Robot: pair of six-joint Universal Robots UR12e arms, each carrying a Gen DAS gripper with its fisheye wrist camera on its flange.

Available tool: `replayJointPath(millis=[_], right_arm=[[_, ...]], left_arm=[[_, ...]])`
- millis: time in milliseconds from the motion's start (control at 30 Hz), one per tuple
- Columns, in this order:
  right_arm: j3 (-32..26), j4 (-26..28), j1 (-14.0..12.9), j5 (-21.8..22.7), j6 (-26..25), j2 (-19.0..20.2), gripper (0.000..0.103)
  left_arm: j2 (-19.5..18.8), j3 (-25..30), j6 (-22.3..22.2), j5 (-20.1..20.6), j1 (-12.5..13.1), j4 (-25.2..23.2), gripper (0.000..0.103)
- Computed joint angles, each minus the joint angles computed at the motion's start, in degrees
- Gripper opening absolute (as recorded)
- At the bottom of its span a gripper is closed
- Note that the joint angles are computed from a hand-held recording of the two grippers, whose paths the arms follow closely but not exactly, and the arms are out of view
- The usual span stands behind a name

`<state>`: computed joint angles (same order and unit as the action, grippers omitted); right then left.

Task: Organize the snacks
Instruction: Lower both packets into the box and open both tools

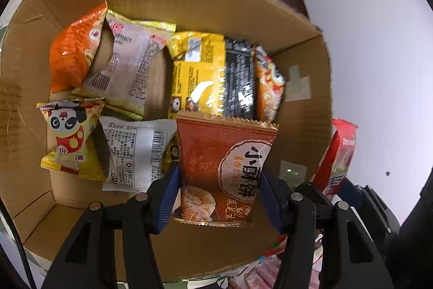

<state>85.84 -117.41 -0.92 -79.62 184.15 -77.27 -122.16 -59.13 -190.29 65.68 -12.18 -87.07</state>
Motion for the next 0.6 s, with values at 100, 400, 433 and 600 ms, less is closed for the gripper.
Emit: replayJointPath(millis=[100,400,433,600], right_arm=[[-0.6,3.1,-0.3,-0.1,0.2,0.2,0.066],[-1.2,6.1,0.0,-0.9,0.9,0.8,0.096],[-1.2,5.9,0.2,-1.1,0.9,0.9,0.097],[-0.8,4.8,0.9,-3.1,1.5,0.8,0.098]], left_arm=[[-0.6,0.6,-0.3,0.5,0.0,-1.2,0.056],[0.3,-0.1,0.5,4.2,0.4,1.0,0.090],[0.7,-0.5,0.7,5.2,0.4,1.9,0.090],[2.9,-3.6,1.6,10.9,0.2,6.4,0.090]])
